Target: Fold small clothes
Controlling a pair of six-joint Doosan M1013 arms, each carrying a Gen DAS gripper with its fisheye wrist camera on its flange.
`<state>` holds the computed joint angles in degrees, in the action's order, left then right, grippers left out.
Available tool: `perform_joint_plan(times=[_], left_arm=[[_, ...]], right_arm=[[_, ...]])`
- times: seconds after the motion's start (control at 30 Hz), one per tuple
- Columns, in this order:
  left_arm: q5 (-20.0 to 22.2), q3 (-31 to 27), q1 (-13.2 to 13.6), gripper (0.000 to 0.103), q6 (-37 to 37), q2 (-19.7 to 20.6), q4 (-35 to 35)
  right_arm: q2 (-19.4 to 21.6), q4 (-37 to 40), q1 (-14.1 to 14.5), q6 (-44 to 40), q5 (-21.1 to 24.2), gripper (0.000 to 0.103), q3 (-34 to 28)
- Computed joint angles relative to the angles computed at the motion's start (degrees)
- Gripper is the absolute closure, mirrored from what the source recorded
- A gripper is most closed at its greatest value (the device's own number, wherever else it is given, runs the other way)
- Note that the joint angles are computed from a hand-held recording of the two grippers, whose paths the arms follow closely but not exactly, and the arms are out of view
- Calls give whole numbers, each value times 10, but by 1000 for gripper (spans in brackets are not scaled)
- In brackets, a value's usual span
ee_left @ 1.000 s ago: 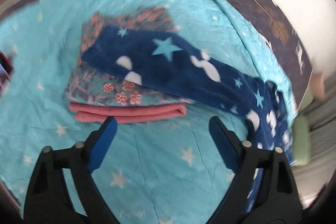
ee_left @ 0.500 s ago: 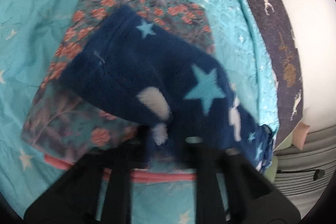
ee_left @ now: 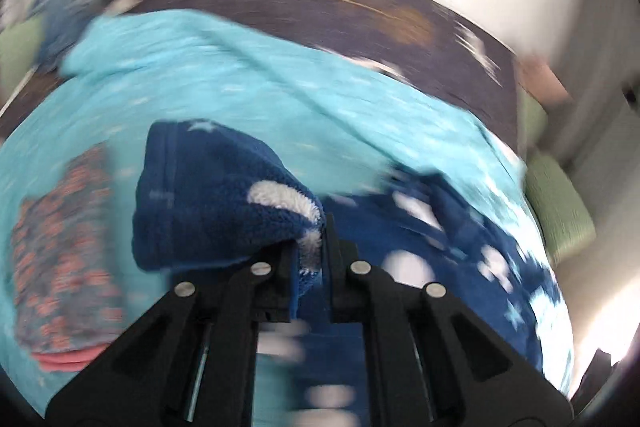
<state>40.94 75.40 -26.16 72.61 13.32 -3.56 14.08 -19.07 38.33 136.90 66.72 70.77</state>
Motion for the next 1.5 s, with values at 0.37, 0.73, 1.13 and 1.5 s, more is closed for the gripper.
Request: perform_joint_plan(times=[0.37,0.73,1.13,1.5], left_arm=[[78,-11,-120,44,128,39,32],[19,92,-99,23,-1,-53,240],[99,80,-37,22,-56,-11,207],[111,65,-35,21,-89,5,198]], right_arm=[[-75,-44,-45,84,24,49,94],[-65,176,-112,-52,-70,49,91],[-12,447,-156,-66,-146,34,73],[23,359,-154,-3,-75,86,8]])
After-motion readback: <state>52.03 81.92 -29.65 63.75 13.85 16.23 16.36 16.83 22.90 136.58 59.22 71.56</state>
